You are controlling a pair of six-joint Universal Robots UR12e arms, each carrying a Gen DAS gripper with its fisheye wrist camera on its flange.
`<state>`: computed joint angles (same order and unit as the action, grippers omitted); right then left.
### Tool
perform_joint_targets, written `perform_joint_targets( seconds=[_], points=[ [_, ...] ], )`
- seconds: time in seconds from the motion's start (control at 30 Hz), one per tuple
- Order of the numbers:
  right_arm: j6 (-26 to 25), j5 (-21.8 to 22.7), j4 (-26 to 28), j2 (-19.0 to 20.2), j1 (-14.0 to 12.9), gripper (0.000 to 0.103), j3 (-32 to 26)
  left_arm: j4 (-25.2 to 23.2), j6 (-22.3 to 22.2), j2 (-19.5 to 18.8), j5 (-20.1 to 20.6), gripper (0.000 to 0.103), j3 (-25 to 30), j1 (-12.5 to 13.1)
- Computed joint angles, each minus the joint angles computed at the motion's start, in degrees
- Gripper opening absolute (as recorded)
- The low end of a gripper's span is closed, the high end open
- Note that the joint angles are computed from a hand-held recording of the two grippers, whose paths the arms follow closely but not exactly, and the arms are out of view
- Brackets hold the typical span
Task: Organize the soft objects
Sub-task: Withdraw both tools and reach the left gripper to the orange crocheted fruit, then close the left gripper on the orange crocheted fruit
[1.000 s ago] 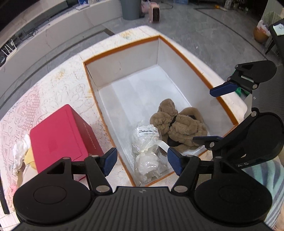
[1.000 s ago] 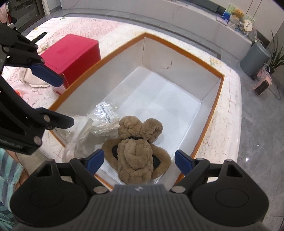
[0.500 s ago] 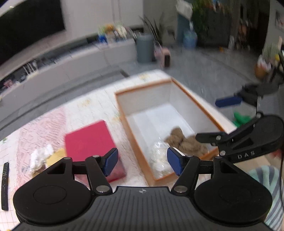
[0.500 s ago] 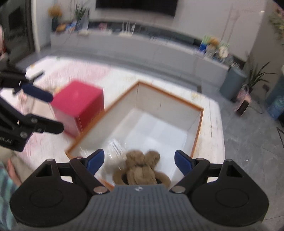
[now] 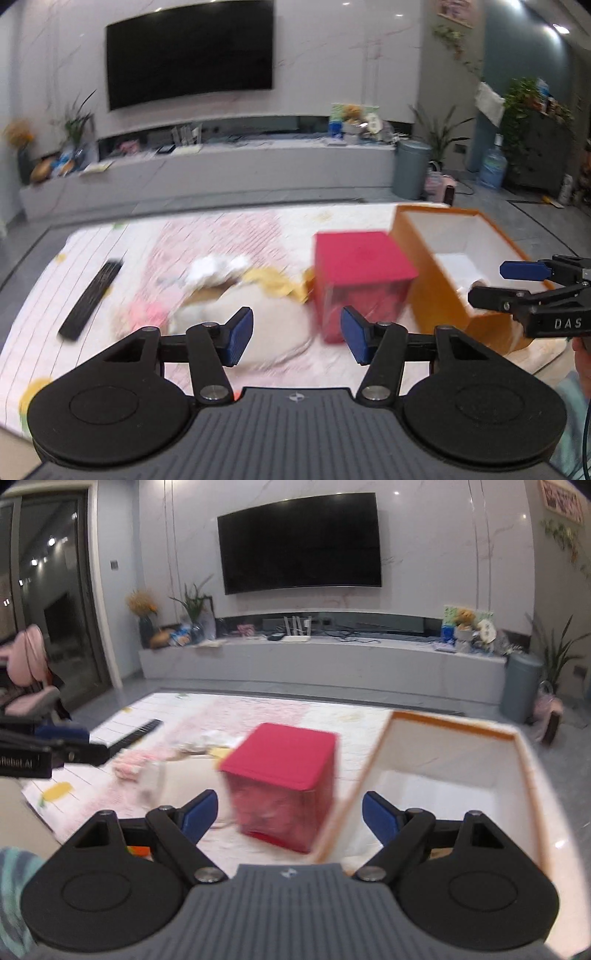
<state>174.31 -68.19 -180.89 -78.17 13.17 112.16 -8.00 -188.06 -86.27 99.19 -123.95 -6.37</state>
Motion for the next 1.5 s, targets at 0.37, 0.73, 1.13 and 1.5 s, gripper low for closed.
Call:
perform_joint_targets(
  seconds=[0.37,0.73,1.13,1.5],
  points=[
    [0.82,0.24,1.71,5.82,6.76,0.078,-3.06,-15.15,-3.07,2.47,-7.17,0.065,-2.32,6.56],
    [-5.1,-2.8,7.24,10.89,9.86,0.062,-8.75,-25.07,6.27,-2.38,-13.19,0.063,0.62,9.09],
    [-8.13,-1.52,11.72,14.74,11.23,0.056,-13.85,-29.36,5.25,-4.7,-14.03,0.051,2.63,11.02],
    [-14.54,4.15,15.75,17.08,13.44,0.056,-18.15,-29.38,-0.11,2.77,-11.09,0.051,-1.3,16.75]
  ],
)
